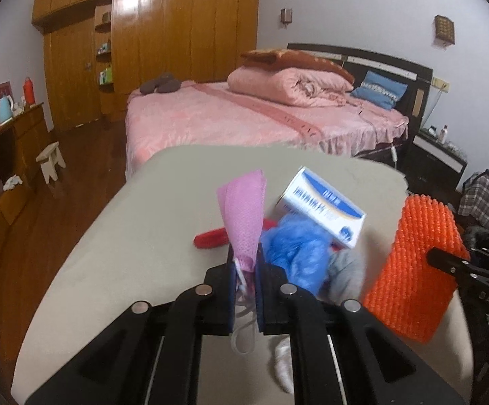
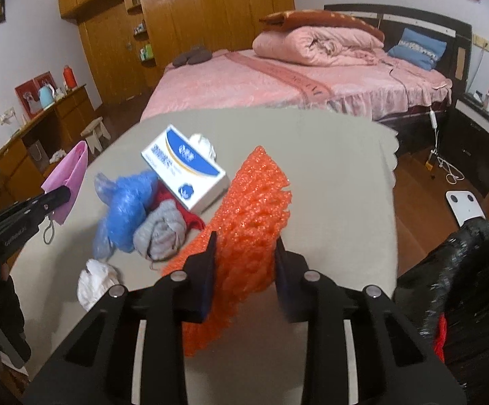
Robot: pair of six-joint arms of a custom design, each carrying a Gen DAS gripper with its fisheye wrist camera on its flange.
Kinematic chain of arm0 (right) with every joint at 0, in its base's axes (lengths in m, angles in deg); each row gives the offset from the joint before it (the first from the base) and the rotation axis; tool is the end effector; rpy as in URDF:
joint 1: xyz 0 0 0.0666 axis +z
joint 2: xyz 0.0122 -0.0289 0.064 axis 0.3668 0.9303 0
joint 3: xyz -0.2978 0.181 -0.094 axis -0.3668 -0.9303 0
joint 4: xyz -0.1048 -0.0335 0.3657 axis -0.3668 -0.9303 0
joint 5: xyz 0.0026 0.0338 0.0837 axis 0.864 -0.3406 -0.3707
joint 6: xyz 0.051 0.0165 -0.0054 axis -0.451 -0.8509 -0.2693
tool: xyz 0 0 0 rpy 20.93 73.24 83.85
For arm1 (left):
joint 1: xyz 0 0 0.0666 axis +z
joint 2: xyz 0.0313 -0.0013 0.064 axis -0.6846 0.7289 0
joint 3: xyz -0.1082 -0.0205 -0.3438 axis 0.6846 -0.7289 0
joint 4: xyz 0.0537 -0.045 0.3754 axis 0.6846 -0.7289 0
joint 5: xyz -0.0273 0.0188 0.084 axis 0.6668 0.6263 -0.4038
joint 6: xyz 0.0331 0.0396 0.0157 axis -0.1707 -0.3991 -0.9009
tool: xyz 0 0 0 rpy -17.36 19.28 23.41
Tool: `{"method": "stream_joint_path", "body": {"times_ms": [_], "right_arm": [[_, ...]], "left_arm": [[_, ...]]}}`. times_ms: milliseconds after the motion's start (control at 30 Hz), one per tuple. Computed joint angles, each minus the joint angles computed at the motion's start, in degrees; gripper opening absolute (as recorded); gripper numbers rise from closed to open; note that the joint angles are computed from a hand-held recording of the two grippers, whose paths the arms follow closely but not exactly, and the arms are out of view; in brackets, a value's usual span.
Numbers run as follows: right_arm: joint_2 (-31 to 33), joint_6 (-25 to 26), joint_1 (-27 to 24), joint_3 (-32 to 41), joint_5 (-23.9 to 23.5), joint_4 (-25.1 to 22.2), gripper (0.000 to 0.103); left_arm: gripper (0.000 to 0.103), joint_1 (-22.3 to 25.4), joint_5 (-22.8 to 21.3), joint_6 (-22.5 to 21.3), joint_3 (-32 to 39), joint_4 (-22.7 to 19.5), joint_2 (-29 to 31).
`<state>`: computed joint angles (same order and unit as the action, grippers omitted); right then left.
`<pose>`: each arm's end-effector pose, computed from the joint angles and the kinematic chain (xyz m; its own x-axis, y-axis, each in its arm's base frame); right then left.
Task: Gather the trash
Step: 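Carry the orange mesh to the bin with the right tool while the left tool carries the pink mask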
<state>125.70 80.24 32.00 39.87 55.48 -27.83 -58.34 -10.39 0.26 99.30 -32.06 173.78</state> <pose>0.5687 0.1157 0.4989 -0.6506 -0.2340 -0.7224 -0.4623 0.8768 0.1323 0.5077 -0.1249 0.5052 -0.5863 -0.1607 -0.7940 -0.2168 0.9755 -0.0374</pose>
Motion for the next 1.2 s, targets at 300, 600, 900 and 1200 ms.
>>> {"method": "stream_joint_path", "body": {"times_ms": [300,600,900,1200], "right_arm": [[-2.95,-0.93,-2.35,0.27,-1.64,1.64,0.029],[-5.90,-0.87,-6.69,-0.71,-2.96,2.46,0.029],[-8.52,-0.69,-11.91,-2.60,-3.37,3.50,0.029],[-10.89,-0.30,-17.38,-5.92,-3.32,4.85,0.029]], "left_arm": [[0.009,-3.58,-0.30,-1.40,5.63,1.04,1.09],[0.009,-8.13,0.59,-2.81,12.67,0.83,5.51],[0.009,-12.55,1.42,-4.16,20.36,0.07,10.68],[0.009,-17.05,2.83,-5.38,27.53,-1.42,15.95]]}}
